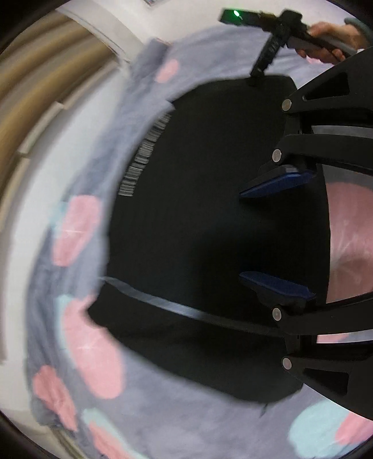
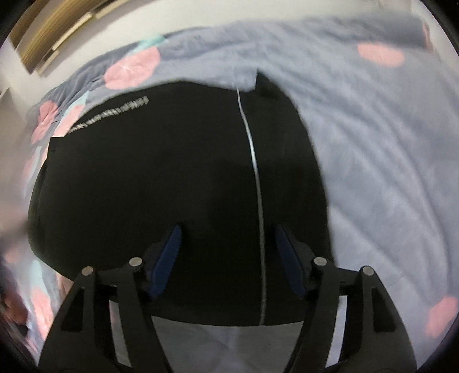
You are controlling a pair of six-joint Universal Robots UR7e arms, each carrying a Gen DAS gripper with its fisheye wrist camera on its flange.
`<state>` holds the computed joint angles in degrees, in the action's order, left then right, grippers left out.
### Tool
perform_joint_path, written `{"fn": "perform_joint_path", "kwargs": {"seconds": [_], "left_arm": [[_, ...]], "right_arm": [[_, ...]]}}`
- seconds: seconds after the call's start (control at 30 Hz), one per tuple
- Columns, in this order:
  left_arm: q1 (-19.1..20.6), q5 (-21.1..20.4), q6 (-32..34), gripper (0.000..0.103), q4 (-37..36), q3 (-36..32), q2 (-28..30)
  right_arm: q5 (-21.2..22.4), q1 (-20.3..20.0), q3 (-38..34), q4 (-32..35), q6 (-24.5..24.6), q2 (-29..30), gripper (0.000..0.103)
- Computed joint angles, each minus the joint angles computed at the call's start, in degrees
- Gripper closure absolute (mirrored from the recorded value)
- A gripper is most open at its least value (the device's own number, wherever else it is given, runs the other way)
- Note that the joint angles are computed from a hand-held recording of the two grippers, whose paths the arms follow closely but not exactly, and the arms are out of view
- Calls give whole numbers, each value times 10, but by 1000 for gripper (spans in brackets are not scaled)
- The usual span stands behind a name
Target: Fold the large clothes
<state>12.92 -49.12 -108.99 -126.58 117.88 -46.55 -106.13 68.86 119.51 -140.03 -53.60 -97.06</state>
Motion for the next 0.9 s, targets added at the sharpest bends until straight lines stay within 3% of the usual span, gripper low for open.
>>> {"fn": "perform_joint_path", "kwargs": {"seconds": [0.07,0.17,0.23,0.33,0.4,0.5,0.6,0.7,0.8,0.9], "left_arm": [[29,-31,10,47,-31,4,21],[52,-36,0,46,-107,35,20],[57,-39,4,46,-83,23,22],[52,-44,2,46,-36,2,25],[43,-44,-1,51,-24,-2,12],[17,1,27,51,-72,10,-18],[24,34,81,49,-28,-34,-18],[47,59,148,49,-10,-75,4],[90,47,206,49,-47,-90,26],[129,15,231,49,-80,-89,47]], "right_arm": [[-17,-5,5,-18,-4,20,34],[-29,-6,19,-56,-22,34,31],[-31,-4,25,-75,-36,38,29],[-40,1,7,-44,-9,42,28],[-52,18,-5,-22,10,36,35],[0,43,-24,23,18,7,36],[29,76,-35,37,27,8,35],[27,116,-43,27,43,47,35],[11,141,-41,1,53,101,35],[-54,142,-41,-39,41,162,31]]}}
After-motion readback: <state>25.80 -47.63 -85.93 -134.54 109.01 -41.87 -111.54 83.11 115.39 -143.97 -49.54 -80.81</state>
